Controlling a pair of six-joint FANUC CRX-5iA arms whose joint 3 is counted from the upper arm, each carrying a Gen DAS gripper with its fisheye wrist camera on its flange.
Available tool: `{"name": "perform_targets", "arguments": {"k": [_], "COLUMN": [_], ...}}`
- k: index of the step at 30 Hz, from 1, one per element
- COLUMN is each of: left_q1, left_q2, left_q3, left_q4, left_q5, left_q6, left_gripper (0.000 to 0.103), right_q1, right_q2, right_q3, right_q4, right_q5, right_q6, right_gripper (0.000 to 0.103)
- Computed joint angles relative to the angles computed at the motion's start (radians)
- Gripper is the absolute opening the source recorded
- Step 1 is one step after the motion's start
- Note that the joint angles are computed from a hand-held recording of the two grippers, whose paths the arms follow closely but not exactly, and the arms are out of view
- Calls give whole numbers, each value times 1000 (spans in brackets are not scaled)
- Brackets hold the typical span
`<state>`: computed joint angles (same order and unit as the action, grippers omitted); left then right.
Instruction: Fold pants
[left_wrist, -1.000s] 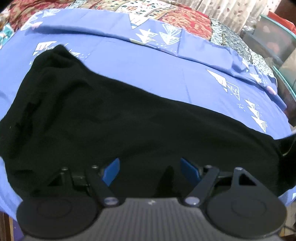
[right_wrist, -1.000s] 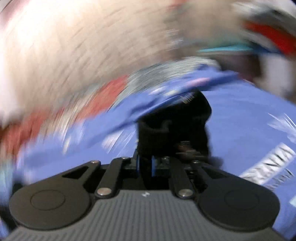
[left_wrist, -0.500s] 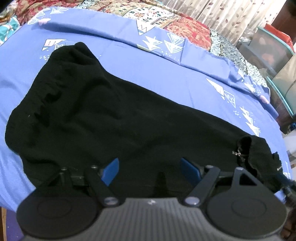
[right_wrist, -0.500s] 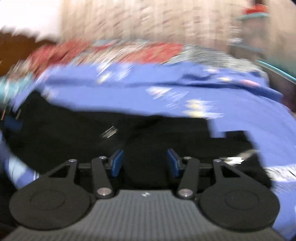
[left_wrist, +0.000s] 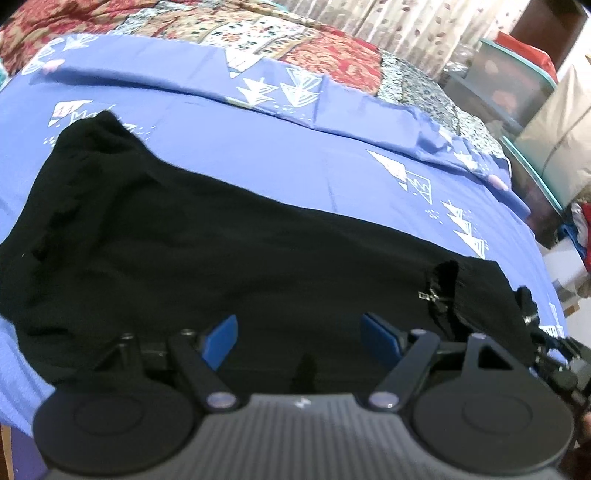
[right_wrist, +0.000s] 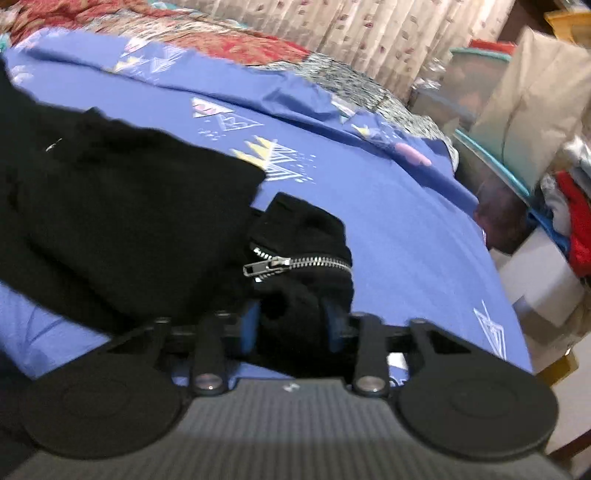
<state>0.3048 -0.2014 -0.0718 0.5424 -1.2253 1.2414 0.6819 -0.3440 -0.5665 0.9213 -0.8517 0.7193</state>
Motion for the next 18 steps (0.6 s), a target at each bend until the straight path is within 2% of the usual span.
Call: {"name": "perform_targets", "arguments": {"k": [1, 3, 6, 9, 12, 14, 17, 18], "left_q1": [-5, -9, -14, -16, -10, 1, 34, 46], "left_q2": [0, 1, 8, 11, 8, 3, -7, -10], "left_q3": [3, 4, 5, -8, -21, -30, -47, -51], "left_q4": [0, 6, 18, 38, 51, 57, 67, 68], "left_q5": [-1, -3, -8, -10, -14, -15, -15, -15], "left_q6": [-5, -15, -17, -22, -28, -28, -27, -24], "left_gripper": [76, 76, 76, 76, 76, 76, 76, 76], "right_q1": [-11, -76, -180, -231, -208, -141, -1, 38], "right_q2": [4, -40, -95, -120, -96, -54, 45, 77], "right_q3": [9, 9, 17, 38, 74, 110, 210, 231], "right_q4": [-8, -45, -105, -185, -225, -236, -394, -419], "right_q5": [7, 93, 214, 345, 451, 472, 396, 363], "right_q6": [-61, -223, -506, -617, -609, -514, -222, -163], "right_gripper": [27, 13, 13, 13, 13, 13, 15, 19]}}
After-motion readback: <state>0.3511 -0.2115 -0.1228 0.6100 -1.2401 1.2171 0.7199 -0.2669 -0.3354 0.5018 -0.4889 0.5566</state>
